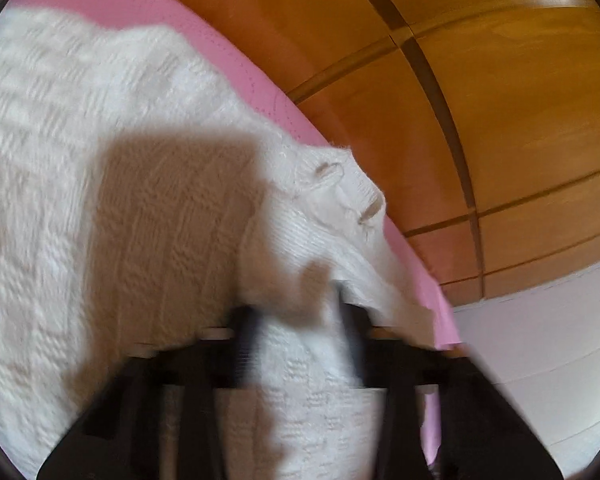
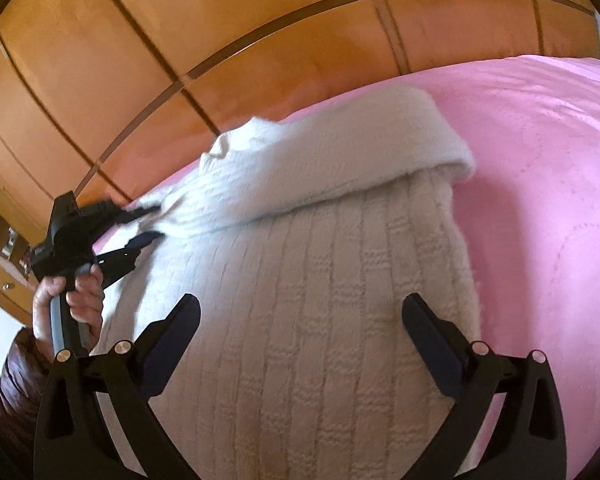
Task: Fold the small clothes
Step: 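Grasp the other sleeve cuff with the left tool and lift it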
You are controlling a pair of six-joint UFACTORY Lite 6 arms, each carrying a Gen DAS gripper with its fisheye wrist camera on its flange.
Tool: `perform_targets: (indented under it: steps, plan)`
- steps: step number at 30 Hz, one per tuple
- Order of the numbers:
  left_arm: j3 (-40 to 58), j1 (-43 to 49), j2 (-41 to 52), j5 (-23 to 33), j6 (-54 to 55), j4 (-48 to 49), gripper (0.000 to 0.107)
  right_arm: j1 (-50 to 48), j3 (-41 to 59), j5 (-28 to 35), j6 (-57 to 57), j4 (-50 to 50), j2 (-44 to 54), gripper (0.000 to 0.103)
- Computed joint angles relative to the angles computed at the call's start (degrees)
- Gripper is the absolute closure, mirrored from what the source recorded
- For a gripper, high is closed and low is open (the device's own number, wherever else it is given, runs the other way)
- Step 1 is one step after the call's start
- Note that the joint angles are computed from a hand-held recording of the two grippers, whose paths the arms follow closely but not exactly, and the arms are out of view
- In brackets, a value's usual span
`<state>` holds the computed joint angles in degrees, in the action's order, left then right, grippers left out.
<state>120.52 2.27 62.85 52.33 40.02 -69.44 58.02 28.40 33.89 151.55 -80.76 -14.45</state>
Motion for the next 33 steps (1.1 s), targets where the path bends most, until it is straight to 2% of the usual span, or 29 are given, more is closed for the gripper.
perform_targets:
  steps: [5, 8, 10, 12, 15, 16, 18, 20, 22, 24, 29, 33]
  plan:
    - [-8.08, 1.52, -6.79, -3.55, 9.52, -4.02, 0.101, -3.55, 2.01, 2.37, -8.7, 4.16, -3.09, 0.002]
    - [-6.41, 1.94, -6.58, -6.12, 7.9, 0.73, 0.101, -9.03, 4.58, -0.72, -10.45, 0.45, -2.07, 0.002]
    - [-4.28, 2.35, -5.03, -6.09, 6.68, 2.99, 0.101, -13.76, 7.86, -3.35, -10.82, -2.62, 2.41, 0.002]
    - [-2.3, 2.02, -3.68, -7.84, 3.53, 6.47, 0.101, -20.21, 12.31, -9.8, -10.56, -6.16, 9.35, 0.003]
    - [-3.44, 2.38, -3.98, -10.18, 3.32, 8.24, 0.101, -25.15, 20.08, -15.3, -16.8, -1.6, 21.82, 0.002]
    - [-4.24, 2.94, -4.33, -9.88, 3.96, 7.77, 0.099, -24.83, 21.29, -14.43, -18.65, -0.29, 23.58, 0.002]
    - [-7.72, 4.81, -6.52, -9.53, 6.54, 5.66, 0.071, -22.4, 24.82, -9.64, -25.56, 5.01, 27.21, 0.002]
    - [-12.42, 7.18, -9.47, -10.25, 10.35, 1.96, 0.056, -22.07, 25.45, -8.79, -26.59, 6.48, 27.65, 0.002]
    - [-15.57, 10.68, -11.45, -8.77, 13.27, -0.98, 0.055, -21.11, 26.28, -7.3, -30.01, 10.43, 27.77, 0.002]
    - [-18.9, 13.94, -13.95, -9.2, 15.66, -2.19, 0.055, -18.05, 28.03, -3.17, -34.74, 15.65, 28.03, 0.002]
    - [-24.05, 23.2, -17.61, -10.96, 21.87, -5.13, 0.055, -8.73, 29.35, 2.72, -29.59, 14.42, 30.2, 0.002]
    - [-17.24, 31.46, -12.64, -7.03, 16.93, -1.34, 0.055, -4.6, 32.48, 7.64, -28.31, 14.77, 35.51, 0.002]
